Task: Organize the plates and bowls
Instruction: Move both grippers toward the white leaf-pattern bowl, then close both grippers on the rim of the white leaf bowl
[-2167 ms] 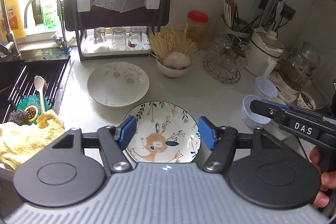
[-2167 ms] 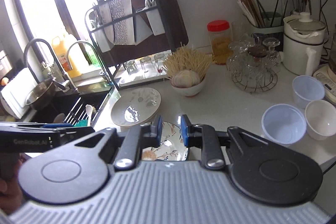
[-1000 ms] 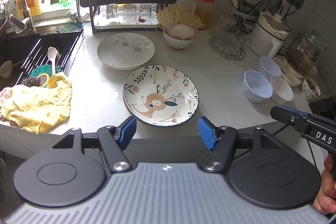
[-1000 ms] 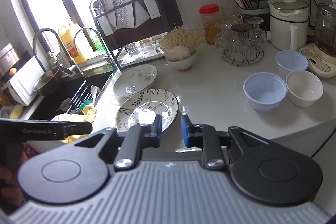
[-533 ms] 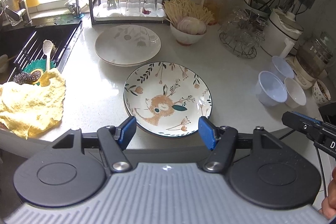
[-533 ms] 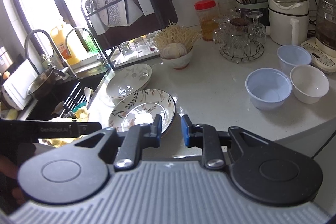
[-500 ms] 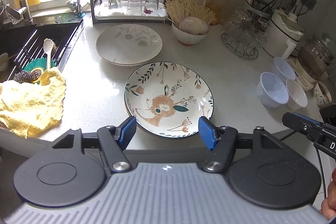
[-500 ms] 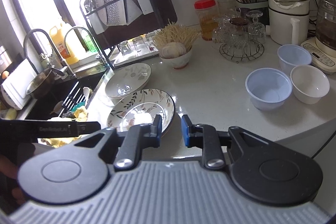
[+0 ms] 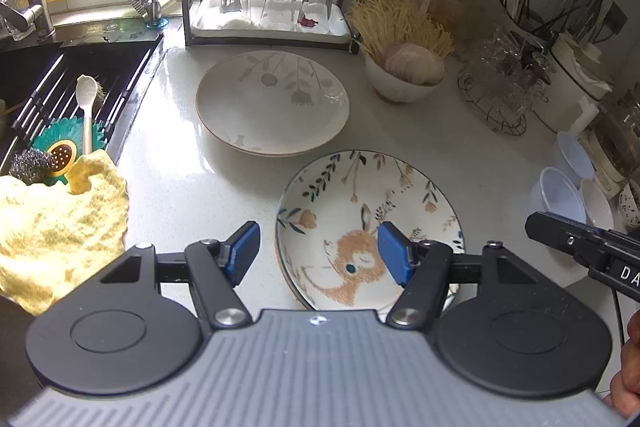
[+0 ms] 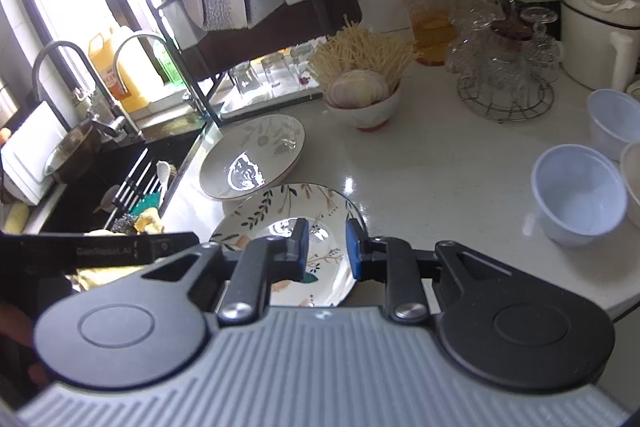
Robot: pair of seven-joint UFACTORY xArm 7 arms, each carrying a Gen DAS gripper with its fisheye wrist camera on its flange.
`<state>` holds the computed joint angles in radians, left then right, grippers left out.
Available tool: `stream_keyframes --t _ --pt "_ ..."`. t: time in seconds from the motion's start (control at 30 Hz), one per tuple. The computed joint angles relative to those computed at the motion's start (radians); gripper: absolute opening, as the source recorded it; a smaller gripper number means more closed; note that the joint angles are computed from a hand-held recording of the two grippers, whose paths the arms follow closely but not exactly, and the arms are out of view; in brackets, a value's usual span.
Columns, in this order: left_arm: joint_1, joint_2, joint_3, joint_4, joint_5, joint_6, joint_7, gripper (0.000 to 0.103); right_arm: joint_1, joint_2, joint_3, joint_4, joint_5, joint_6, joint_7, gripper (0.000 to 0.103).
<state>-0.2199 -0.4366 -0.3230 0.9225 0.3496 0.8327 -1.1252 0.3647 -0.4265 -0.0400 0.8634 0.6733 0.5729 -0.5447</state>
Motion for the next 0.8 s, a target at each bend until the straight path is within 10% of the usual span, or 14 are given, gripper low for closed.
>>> stream_keyframes --t 0.5,0.6,0.8 --pt "0.094 0.09 0.156 -0.032 -0.083 -0.183 0.203 0.07 -0.035 0.294 0.119 0.238 -0.086 -0.033 0.171 0.025" --pt "0.11 0.116 0.177 -0.03 -0.102 -0.215 0.24 0.07 -0.038 0.328 0.134 0.266 -0.058 -0.059 0.184 0.049" --pt "0.138 0.171 0.208 -0.017 -0.134 -0.269 0.295 0.07 -0.051 0.411 0.168 0.338 -0.112 -0.038 0.249 0.049"
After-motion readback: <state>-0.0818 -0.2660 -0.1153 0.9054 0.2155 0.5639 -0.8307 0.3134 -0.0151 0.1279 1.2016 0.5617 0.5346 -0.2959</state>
